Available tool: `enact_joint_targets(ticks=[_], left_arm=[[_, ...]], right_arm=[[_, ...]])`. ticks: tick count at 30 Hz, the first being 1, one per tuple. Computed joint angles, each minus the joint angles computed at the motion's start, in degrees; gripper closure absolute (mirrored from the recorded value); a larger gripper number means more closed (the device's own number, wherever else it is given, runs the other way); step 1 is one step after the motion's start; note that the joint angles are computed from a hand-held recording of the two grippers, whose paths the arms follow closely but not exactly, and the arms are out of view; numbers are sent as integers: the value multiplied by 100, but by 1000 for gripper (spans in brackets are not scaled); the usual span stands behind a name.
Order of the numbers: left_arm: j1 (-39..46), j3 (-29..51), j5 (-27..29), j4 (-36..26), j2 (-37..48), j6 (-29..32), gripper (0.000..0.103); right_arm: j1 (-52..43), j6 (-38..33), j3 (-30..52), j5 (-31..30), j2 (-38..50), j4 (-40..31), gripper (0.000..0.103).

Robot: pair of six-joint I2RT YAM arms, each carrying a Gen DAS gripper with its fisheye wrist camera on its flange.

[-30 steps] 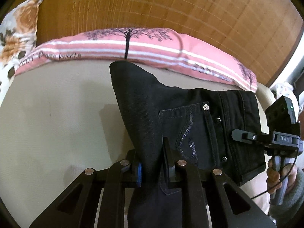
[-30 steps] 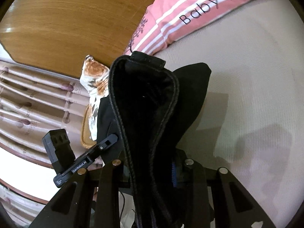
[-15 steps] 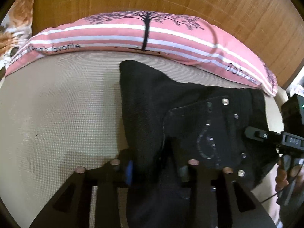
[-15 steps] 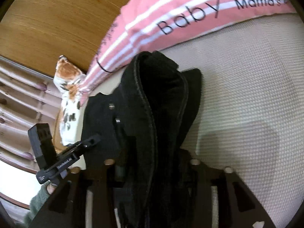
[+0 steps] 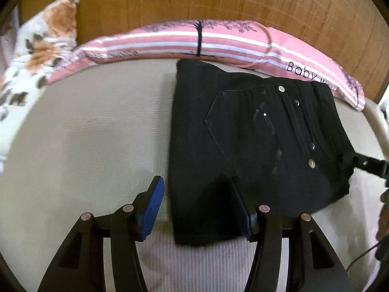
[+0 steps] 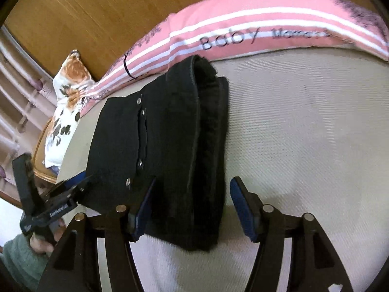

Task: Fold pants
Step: 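Release the folded jeans and withdraw both tools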

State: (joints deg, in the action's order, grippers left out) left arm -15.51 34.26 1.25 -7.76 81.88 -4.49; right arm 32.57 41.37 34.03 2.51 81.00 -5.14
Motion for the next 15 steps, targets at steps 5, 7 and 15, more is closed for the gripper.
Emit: enact_joint_targets(ticks=[5,7,15], left_arm=[[-558,-244,-766,-822,-1162,-436,44],[-842,-318,-1093,-1175,-1597,-640,38],[-1863,-458,-1922,-2438,-2791,-1530,34]], right_arm=[[909,453,166,1115,-639,-1132,44],[1394,750,385,1636,-663,-1606,38],[2994,1783,1682,3108,83,-3209,11]])
